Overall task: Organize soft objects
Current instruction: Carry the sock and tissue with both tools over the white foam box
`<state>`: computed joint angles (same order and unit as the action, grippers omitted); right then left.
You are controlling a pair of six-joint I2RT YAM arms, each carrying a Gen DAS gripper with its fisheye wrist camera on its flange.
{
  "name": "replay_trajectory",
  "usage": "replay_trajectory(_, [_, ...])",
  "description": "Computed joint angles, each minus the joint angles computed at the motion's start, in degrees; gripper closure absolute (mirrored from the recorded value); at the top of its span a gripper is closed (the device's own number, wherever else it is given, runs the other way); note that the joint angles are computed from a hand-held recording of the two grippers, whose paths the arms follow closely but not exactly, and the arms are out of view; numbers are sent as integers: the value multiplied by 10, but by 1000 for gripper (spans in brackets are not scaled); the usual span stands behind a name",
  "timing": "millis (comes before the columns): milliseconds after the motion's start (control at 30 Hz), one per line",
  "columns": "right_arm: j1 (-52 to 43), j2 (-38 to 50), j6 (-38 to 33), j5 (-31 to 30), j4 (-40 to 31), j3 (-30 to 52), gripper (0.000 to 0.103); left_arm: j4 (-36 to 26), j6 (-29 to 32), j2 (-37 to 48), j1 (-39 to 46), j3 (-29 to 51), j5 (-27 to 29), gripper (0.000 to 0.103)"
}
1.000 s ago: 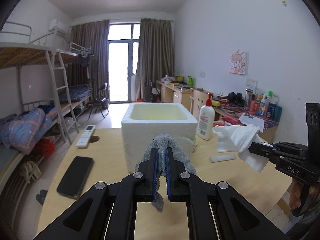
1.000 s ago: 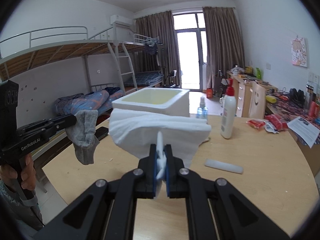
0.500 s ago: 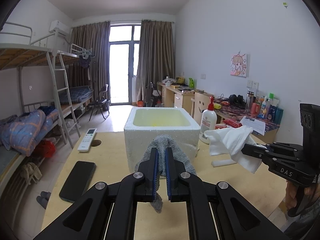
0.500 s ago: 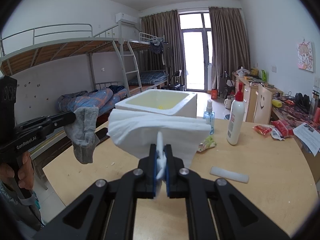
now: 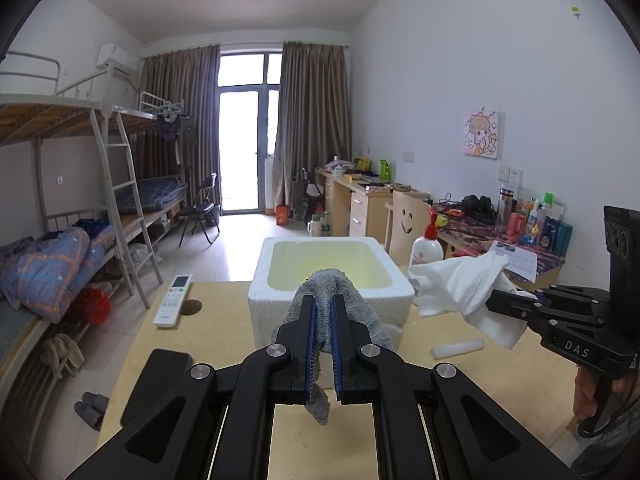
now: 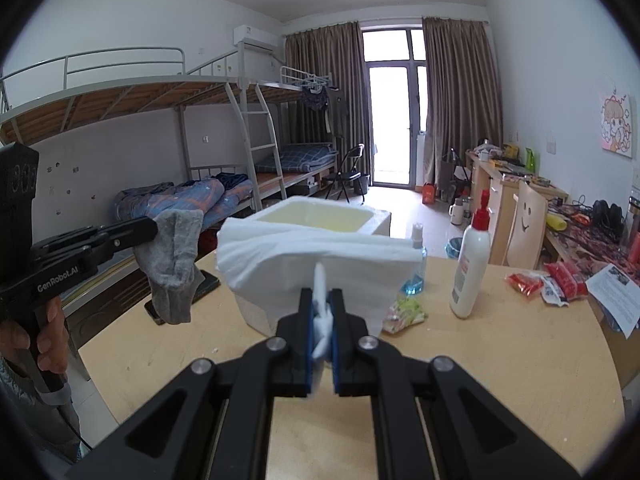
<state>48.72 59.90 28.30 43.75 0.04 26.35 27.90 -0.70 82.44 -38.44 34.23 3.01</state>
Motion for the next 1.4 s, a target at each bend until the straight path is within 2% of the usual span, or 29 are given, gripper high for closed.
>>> replay_trajectory(433, [-72, 38, -69, -59, 14, 63, 94, -43, 9, 48, 8, 108, -5, 96])
replay_trajectory(867, [-111, 68, -123, -76, 15, 125, 94, -63, 17, 87, 14, 198, 4, 96])
replay_trajectory(1400, [-183, 158, -157, -151, 77, 165, 94, -76, 16, 186, 32, 295, -1, 96])
